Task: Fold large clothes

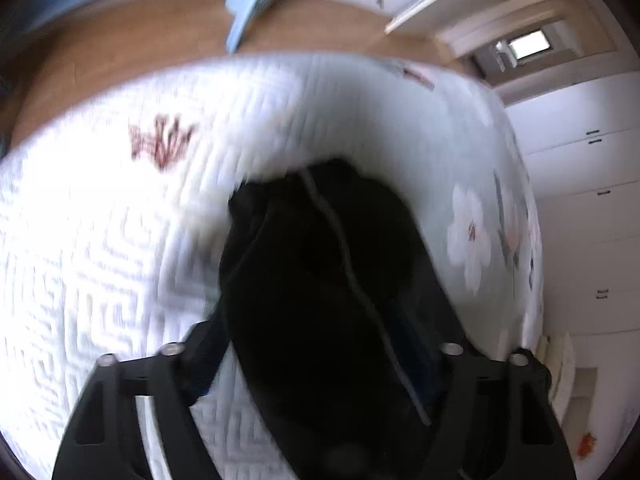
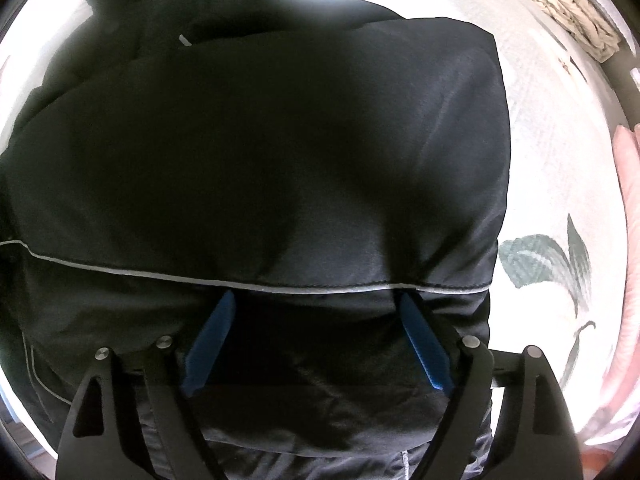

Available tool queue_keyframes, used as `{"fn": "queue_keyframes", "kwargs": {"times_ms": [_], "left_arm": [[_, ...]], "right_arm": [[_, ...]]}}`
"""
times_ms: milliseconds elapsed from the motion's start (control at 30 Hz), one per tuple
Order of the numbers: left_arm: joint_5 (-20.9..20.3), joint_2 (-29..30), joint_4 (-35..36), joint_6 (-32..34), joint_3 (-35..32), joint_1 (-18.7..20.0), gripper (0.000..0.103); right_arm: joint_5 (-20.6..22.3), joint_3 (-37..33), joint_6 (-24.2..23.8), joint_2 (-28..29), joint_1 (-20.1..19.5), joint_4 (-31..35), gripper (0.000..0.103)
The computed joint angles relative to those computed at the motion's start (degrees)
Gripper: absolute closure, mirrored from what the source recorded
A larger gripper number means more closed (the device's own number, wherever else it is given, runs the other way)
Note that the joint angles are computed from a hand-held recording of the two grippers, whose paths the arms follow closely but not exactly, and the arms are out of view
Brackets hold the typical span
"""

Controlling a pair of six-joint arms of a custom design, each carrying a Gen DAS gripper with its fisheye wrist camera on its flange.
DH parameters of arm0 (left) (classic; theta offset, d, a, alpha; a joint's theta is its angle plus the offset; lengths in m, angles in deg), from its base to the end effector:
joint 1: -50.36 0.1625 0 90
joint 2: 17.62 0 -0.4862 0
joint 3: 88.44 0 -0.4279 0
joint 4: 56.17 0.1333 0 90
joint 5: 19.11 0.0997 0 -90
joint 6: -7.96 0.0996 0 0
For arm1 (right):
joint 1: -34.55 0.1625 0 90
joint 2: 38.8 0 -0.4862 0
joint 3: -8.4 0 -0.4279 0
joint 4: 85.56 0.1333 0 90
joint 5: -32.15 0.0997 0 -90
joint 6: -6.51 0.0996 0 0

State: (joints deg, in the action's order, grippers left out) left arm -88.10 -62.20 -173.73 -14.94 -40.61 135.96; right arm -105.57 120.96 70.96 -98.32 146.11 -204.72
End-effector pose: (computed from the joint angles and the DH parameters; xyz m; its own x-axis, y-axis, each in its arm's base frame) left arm 0.0993 -0.9130 0.4358 -0.8950 -0.4232 -0.1408 -0.3022 0.8076 -0.5064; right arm 0.2641 -0.5063 0.1380 -0.5255 0.5405 0.6570 0.3203 0.8411 -0.4358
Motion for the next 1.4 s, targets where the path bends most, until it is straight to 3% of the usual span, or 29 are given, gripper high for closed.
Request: {"fn": "queue_keyframes", "kwargs": {"times_ms": [100, 167, 267, 333, 467, 500, 600, 667, 767, 867, 933, 1033, 1200, 1400], "left_arm": [[1.37, -0.24, -1.07, 4.01, 0.14, -1.08, 0.083], [3.03, -2.4, -4.09, 6.03, 2.64, -2.14, 0.085], [6.57, -8.5, -15.61, 8.3, 10.63, -3.7, 0.085], [11.9, -11.58, -20.67, 8.87, 14.31, -4.19, 0.085], [19.18, -12.35, -11.5, 1.94, 15.49, -2.22, 0.085], [20.08, -12.37, -10.05, 1.23, 16.26, -1.69, 0.085], [20.71, -14.15, -15.02, 3.25, 20.76, -2.0, 0.085], [21.22, -15.62, -17.11, 5.4, 22.88, -2.99, 0.085], [20.01, -18.24, -19.82, 9.27, 26.11, -5.19, 0.085], [18.23, -20.9, -22.49, 13.43, 30.02, -8.73, 0.085], [16.8, -22.45, -23.5, 16.32, 32.61, -11.9, 0.085], [13.36, -24.46, -24.5, 20.15, 36.71, -16.71, 0.085], [5.9, -25.6, -23.96, 23.79, 42.65, -24.98, 0.085], [-2.98, -22.5, -26.33, 24.47, 50.18, -32.83, 0.085]], "right_arm": [[0.06, -1.05, 0.26, 0.51, -0.11, 1.87, 0.016], [-0.34, -2.85, 2.28, 1.04, 0.38, 6.02, 0.017], [-1.72, -5.84, 3.11, 2.62, 2.86, 6.77, 0.017], [-3.81, -8.82, -0.15, 5.33, 5.35, 4.21, 0.017], [-3.27, -14.2, -13.9, 12.97, 7.52, -9.38, 0.018], [-3.55, -16.44, -16.4, 15.35, 7.65, -9.97, 0.018], [-1.5, -20.35, -19.81, 20.02, 6.56, -11.14, 0.026], [1.36, -22.21, -18.59, 21.94, 4.82, -6.9, 0.023], [-1.25, -24.25, -19.07, 24.03, 5.34, -4.51, 0.017], [-0.18, -24.21, -18.58, 23.36, 5.53, -4.58, 0.021], [-0.13, -23.1, -17.03, 21.85, 6.65, -4.8, 0.03], [-0.69, -19.44, -13.57, 18.36, 9.01, -6.05, 0.03], [-1.74, -9.83, 0.55, 7.54, 13.58, 0.35, 0.03], [0.04, 0.0, 17.36, -8.51, 15.73, 16.25, 0.029]]}}
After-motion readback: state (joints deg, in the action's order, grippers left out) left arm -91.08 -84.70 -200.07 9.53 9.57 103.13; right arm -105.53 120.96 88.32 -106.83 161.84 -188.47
